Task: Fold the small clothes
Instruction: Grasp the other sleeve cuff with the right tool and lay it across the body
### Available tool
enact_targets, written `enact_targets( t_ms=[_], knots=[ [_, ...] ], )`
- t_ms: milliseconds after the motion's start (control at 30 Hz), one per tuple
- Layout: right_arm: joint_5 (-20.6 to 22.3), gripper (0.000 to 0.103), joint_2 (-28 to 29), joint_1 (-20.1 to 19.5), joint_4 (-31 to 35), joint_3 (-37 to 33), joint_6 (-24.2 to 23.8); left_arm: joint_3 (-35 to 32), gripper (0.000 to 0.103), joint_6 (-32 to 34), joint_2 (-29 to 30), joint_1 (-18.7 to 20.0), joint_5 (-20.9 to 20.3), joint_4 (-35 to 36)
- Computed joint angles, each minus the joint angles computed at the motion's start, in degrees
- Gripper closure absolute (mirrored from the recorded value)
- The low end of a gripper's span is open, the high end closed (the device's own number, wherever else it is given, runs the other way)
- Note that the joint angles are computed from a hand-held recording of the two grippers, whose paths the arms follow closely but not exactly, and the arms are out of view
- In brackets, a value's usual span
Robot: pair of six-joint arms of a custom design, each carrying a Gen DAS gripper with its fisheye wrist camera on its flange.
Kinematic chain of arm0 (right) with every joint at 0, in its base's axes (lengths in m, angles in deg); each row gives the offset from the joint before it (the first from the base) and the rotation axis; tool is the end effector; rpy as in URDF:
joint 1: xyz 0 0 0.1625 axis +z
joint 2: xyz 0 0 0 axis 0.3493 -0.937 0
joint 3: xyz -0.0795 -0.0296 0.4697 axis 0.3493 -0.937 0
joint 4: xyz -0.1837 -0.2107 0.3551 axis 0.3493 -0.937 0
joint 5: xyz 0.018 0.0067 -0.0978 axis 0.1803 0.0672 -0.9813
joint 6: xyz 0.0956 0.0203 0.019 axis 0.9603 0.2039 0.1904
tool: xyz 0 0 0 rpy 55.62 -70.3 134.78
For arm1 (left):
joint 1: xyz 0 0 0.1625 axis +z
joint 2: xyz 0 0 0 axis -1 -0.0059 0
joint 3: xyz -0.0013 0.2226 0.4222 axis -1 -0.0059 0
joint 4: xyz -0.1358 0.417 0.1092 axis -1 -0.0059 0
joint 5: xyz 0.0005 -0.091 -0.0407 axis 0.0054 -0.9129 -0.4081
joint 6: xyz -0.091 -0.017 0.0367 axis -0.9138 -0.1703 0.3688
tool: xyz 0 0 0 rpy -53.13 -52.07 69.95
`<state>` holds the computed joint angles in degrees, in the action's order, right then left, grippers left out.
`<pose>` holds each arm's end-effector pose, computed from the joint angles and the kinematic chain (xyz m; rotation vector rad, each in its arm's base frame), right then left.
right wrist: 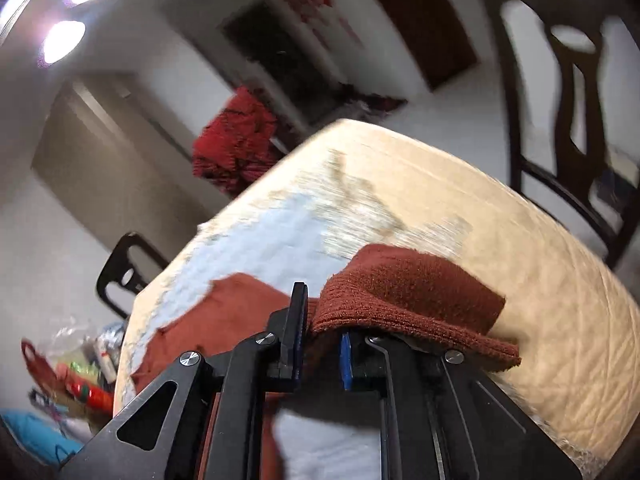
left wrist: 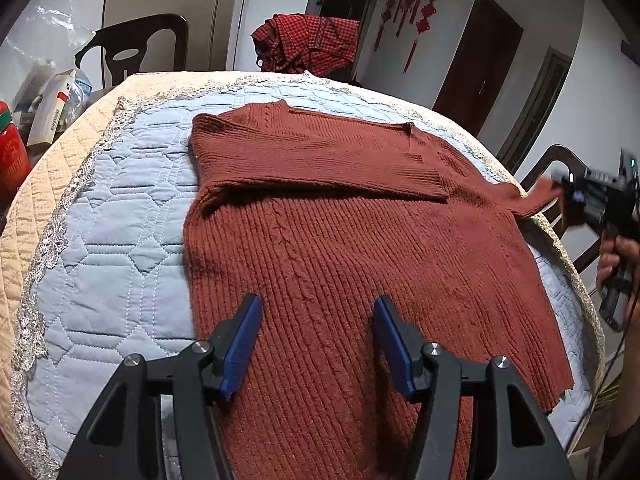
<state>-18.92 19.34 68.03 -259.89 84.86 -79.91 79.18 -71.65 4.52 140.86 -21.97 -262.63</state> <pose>0.0974 -0.6599 0.2768 0.0221 -2.5886 1.3101 -0.1736 -0.5396 0.1359 0.3387 2.4584 -0.8957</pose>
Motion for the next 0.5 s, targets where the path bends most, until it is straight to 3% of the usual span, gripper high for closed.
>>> enact_targets(
  t_ms=[133,300,433,500],
  knots=[
    [2.3,0.089,2.2,3.6,2.8,-2.6,-6.4,0.0,0.041,0.1,0.0,0.0,-0.3,-0.1],
    [4.4,0.089,7.1,7.3,11.1,-6.9,-13.5,0.0,0.04,0.1,-0.1,0.2,-0.8,-0.4],
    [1.8,0.089,12.0,8.6,23.8,-10.6,-19.0,0.0,0.04,-0.1,-0.1,0.2,-1.1,-0.6],
    [-0.9,0.089,13.3,9.0,25.6,-10.6,-20.8,0.0,0.04,-0.1,-0.1,0.2,-1.0,-0.5]
  ],
)
